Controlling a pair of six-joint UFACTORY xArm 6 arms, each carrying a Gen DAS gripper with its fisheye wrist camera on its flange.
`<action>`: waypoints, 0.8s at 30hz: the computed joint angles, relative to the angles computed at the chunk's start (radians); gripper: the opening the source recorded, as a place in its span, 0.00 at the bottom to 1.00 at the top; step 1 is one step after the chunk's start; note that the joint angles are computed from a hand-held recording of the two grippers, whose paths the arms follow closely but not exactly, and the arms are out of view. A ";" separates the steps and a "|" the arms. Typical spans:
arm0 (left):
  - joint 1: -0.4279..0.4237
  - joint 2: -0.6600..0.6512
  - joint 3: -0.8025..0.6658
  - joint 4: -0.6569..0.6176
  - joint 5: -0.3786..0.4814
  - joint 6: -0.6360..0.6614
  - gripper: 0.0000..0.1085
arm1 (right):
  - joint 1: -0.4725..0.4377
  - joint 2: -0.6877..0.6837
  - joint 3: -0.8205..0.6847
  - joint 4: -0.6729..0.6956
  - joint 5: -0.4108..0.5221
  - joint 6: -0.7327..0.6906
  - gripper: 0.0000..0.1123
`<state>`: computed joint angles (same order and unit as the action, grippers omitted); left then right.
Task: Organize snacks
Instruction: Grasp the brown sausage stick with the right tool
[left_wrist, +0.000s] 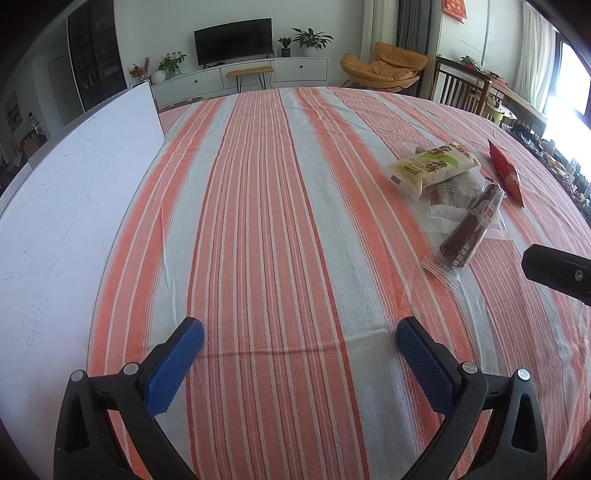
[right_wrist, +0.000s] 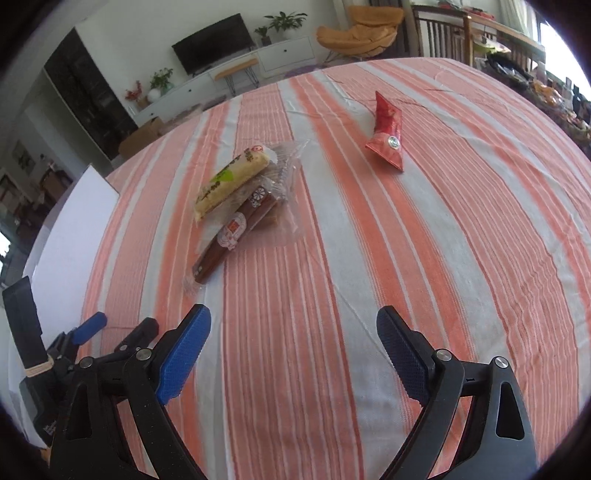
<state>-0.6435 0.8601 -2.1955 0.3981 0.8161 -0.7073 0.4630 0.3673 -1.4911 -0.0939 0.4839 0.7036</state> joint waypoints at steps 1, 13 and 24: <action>0.000 0.000 0.000 0.000 0.000 0.000 0.95 | 0.002 0.054 -0.076 0.054 0.029 -0.039 0.82; 0.000 0.001 -0.001 0.000 0.000 0.000 0.95 | -0.027 0.154 -0.209 0.080 0.107 -0.060 0.17; 0.000 0.001 0.000 0.002 0.000 -0.001 0.95 | -0.094 -0.158 0.226 -0.313 0.038 0.116 0.22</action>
